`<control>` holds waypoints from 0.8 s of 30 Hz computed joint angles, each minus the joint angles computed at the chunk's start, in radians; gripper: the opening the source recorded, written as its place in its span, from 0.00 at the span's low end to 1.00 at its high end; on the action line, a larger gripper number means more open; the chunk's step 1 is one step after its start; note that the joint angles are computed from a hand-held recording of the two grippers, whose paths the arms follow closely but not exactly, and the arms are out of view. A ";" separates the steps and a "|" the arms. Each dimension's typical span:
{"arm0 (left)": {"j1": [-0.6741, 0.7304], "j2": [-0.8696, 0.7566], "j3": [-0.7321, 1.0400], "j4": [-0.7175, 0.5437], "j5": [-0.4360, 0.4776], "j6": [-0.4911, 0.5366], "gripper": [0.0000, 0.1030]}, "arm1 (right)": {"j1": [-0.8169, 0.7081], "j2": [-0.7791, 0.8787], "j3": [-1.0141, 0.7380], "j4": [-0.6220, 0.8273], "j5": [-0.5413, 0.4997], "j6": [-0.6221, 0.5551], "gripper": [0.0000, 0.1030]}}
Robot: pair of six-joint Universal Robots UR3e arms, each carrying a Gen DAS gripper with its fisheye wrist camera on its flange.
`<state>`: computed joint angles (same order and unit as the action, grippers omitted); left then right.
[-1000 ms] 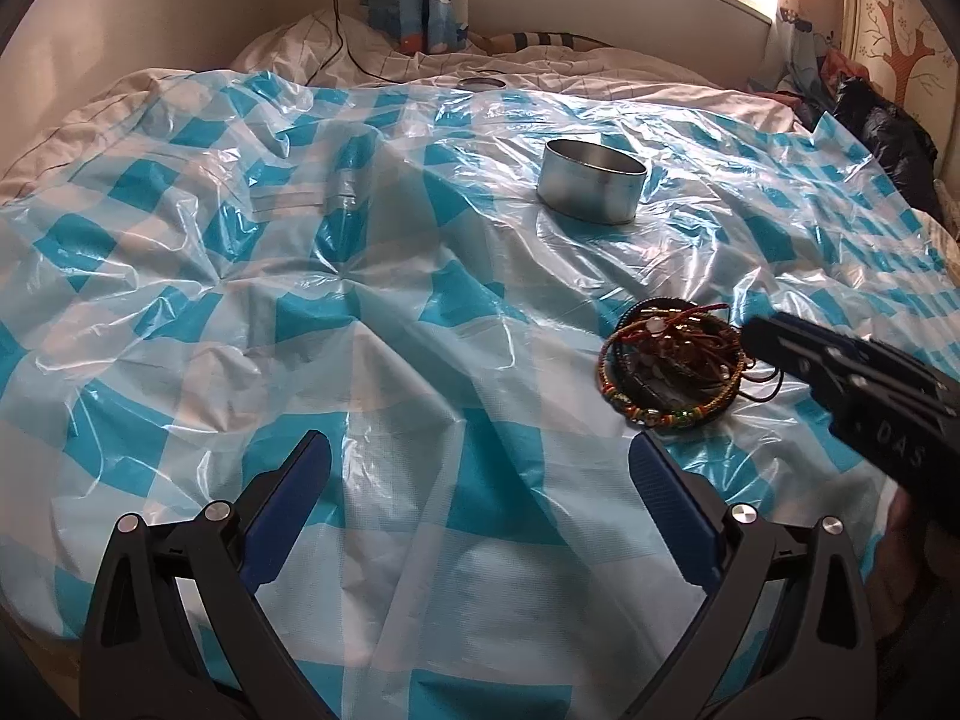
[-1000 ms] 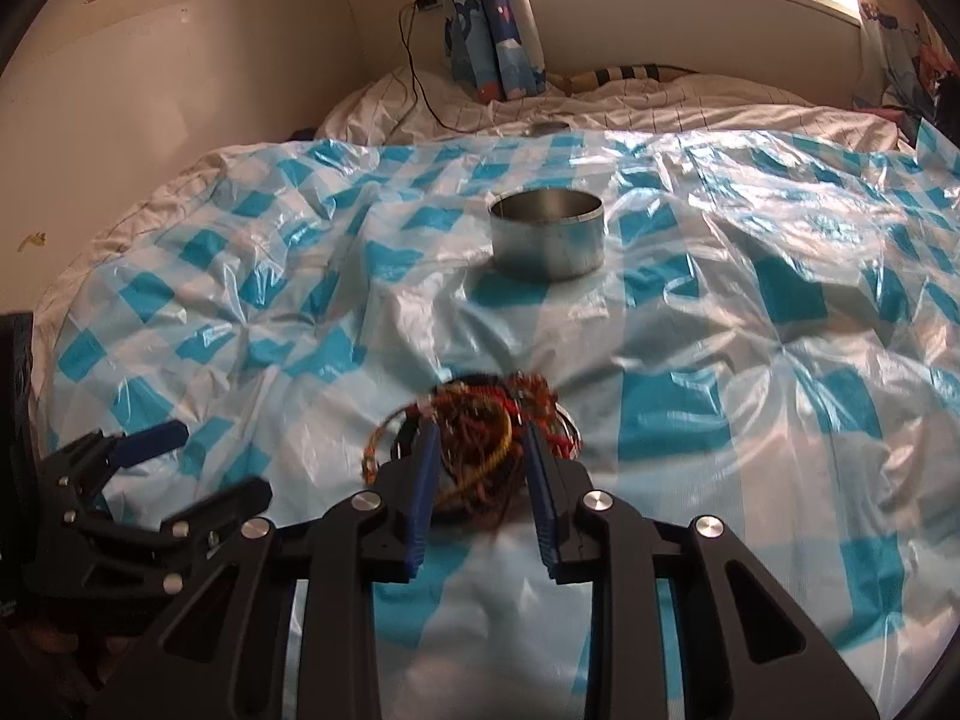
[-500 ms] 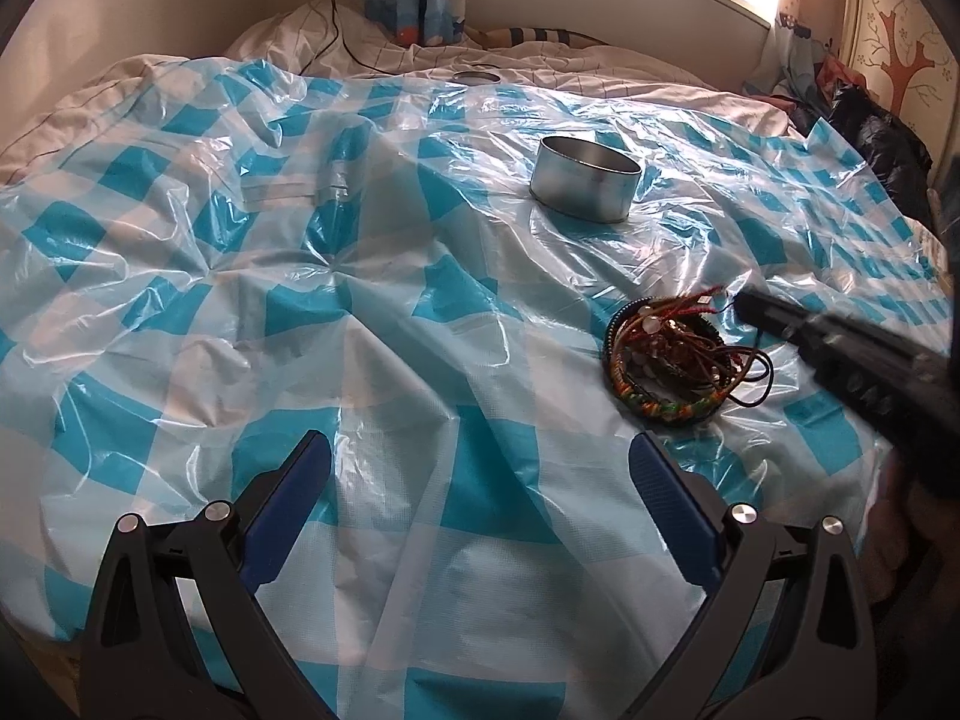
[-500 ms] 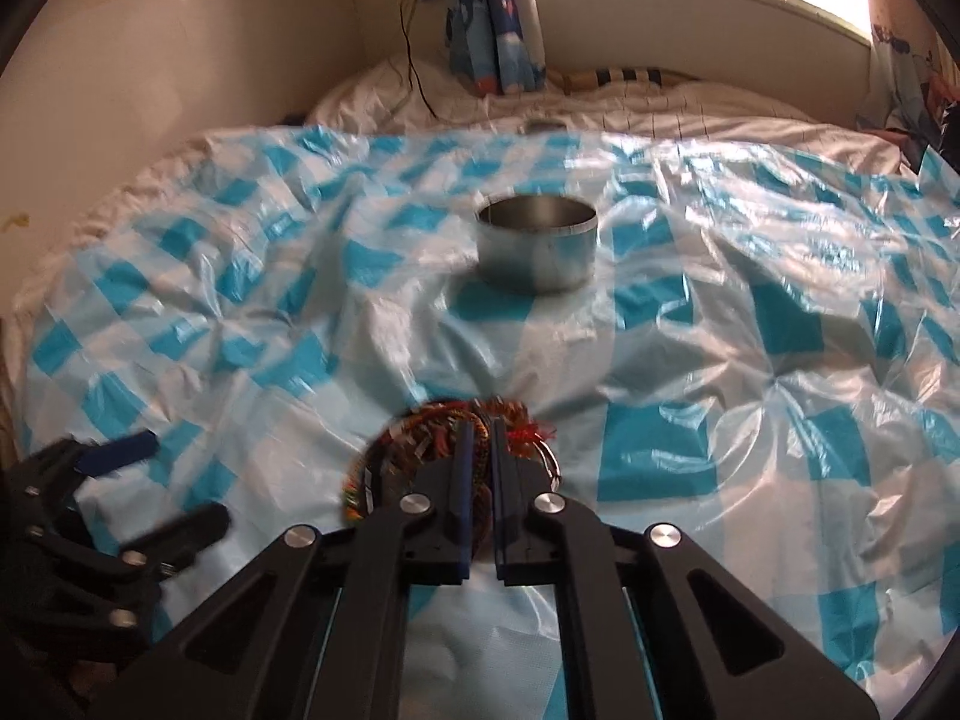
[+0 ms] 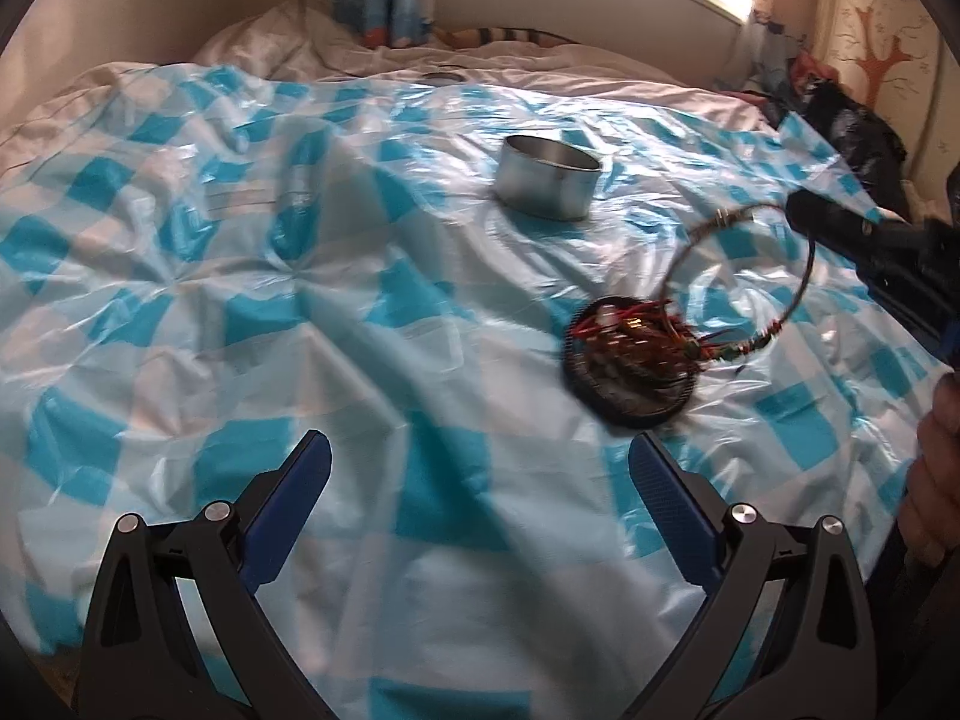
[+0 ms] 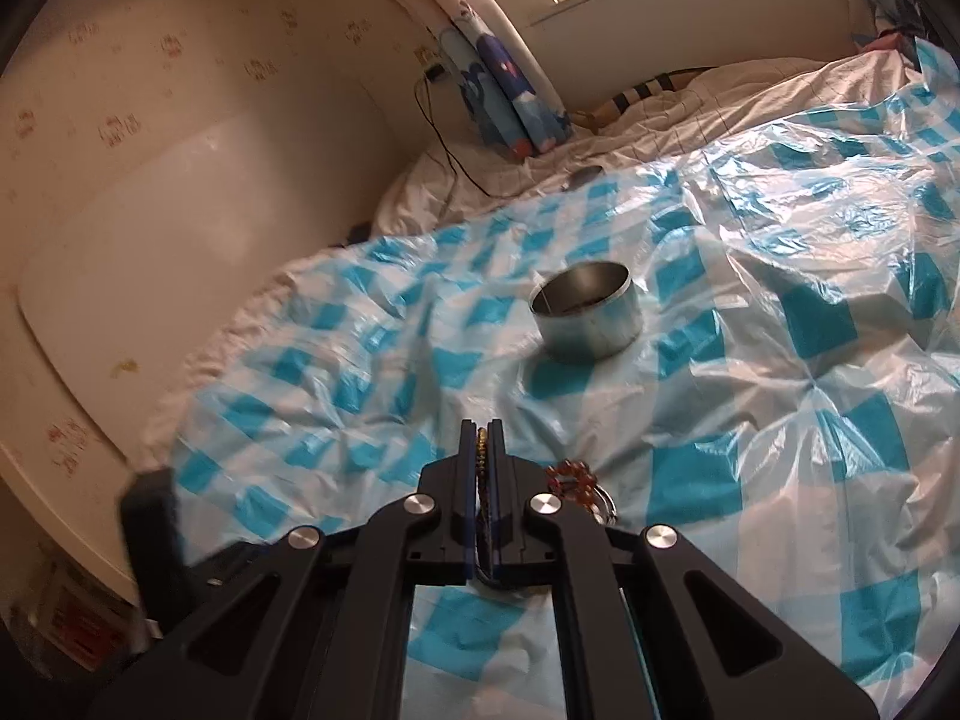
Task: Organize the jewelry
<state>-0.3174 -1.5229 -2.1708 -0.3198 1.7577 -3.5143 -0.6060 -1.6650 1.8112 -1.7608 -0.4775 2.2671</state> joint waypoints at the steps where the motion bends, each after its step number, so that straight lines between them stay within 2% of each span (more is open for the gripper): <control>1: 0.009 -0.009 0.009 0.009 -0.026 0.018 0.93 | -0.009 0.007 -0.014 0.017 0.008 -0.010 0.04; 6: 0.029 -0.142 0.145 0.063 -0.129 0.153 0.93 | -0.060 0.042 -0.028 0.053 0.042 -0.002 0.04; 8: 0.061 -0.203 0.213 0.060 -0.231 0.214 0.93 | -0.073 0.061 -0.040 0.074 0.050 0.007 0.04; 10: 0.077 -0.252 0.269 0.047 -0.283 0.237 0.88 | -0.085 0.069 -0.046 0.090 0.060 0.007 0.04; 11: 0.068 -0.276 0.298 0.036 -0.276 0.244 0.83 | -0.090 0.071 -0.049 0.097 0.064 0.003 0.04; 14: 0.038 -0.339 0.366 0.031 -0.223 0.288 0.76 | -0.095 0.080 -0.060 0.116 0.071 -0.002 0.04; 19: 0.032 -0.384 0.401 0.028 -0.210 0.324 0.64 | -0.098 0.083 -0.071 0.155 0.078 -0.022 0.04; 22: 0.037 -0.378 0.384 0.031 -0.213 0.340 0.47 | -0.100 0.084 -0.075 0.170 0.081 -0.027 0.04; 24: 0.055 -0.380 0.370 0.044 -0.258 0.360 0.21 | -0.100 0.085 -0.075 0.167 0.081 -0.026 0.04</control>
<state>-0.2620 -1.9028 -1.8006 -0.2761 1.4994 -3.1546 -0.7059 -1.5799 1.7363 -1.5940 -0.3967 2.2416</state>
